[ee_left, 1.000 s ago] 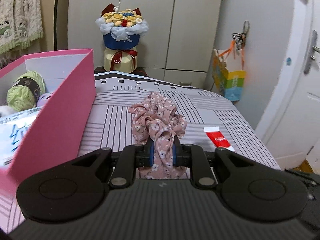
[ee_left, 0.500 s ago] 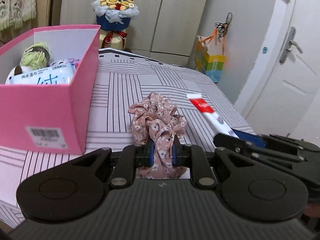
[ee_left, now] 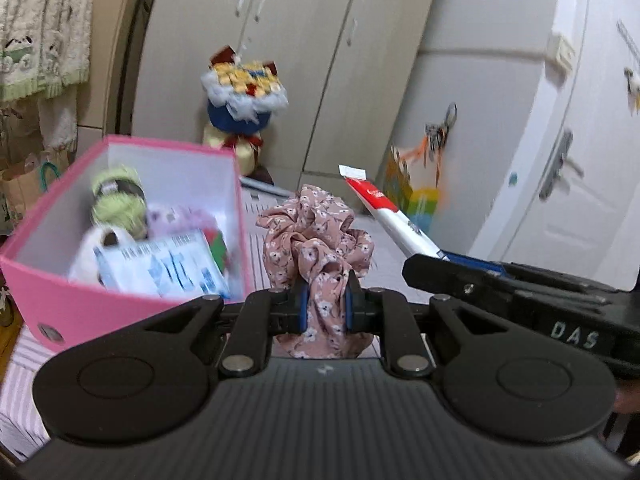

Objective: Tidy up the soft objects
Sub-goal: 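Carry scrunchie and toothpaste into the pink box and open both tools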

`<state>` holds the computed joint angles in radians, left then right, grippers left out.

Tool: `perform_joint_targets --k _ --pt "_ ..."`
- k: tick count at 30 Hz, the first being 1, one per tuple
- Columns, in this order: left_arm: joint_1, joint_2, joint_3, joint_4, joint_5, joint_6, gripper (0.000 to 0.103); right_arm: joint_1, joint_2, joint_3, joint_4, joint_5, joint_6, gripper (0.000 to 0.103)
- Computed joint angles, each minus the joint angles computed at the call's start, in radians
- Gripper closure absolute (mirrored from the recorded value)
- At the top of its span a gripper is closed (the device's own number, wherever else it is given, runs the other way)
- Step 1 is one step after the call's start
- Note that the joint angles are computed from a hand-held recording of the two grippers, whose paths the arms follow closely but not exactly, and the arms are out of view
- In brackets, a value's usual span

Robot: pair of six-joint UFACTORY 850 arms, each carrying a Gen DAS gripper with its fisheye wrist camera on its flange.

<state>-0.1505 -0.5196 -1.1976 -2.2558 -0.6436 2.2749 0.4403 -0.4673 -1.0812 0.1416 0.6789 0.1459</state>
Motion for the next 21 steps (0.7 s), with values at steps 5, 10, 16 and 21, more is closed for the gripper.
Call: perform_joint_targets --k 5,10,16,21 --pt "0.027 0.0 -0.042 -0.094 0.021 0.065 0.088 -0.007 -0.052 -0.14 -0.112 -0.1 0.052 0.075" --pt "0.047 -0.064 -0.171 -0.042 0.089 -0.034 0.088 -0.011 -0.144 -0.311 -0.185 -0.205 0.137 0.075" --pt "0.053 -0.187 -0.364 0.075 0.224 -0.182 0.088 -0.007 -0.301 -0.558 -0.182 -0.349 0.124 0.075" --pt "0.068 -0.31 -0.531 0.294 0.29 -0.436 0.088 -0.02 -0.435 -0.76 -0.309 -0.497 0.288 0.075"
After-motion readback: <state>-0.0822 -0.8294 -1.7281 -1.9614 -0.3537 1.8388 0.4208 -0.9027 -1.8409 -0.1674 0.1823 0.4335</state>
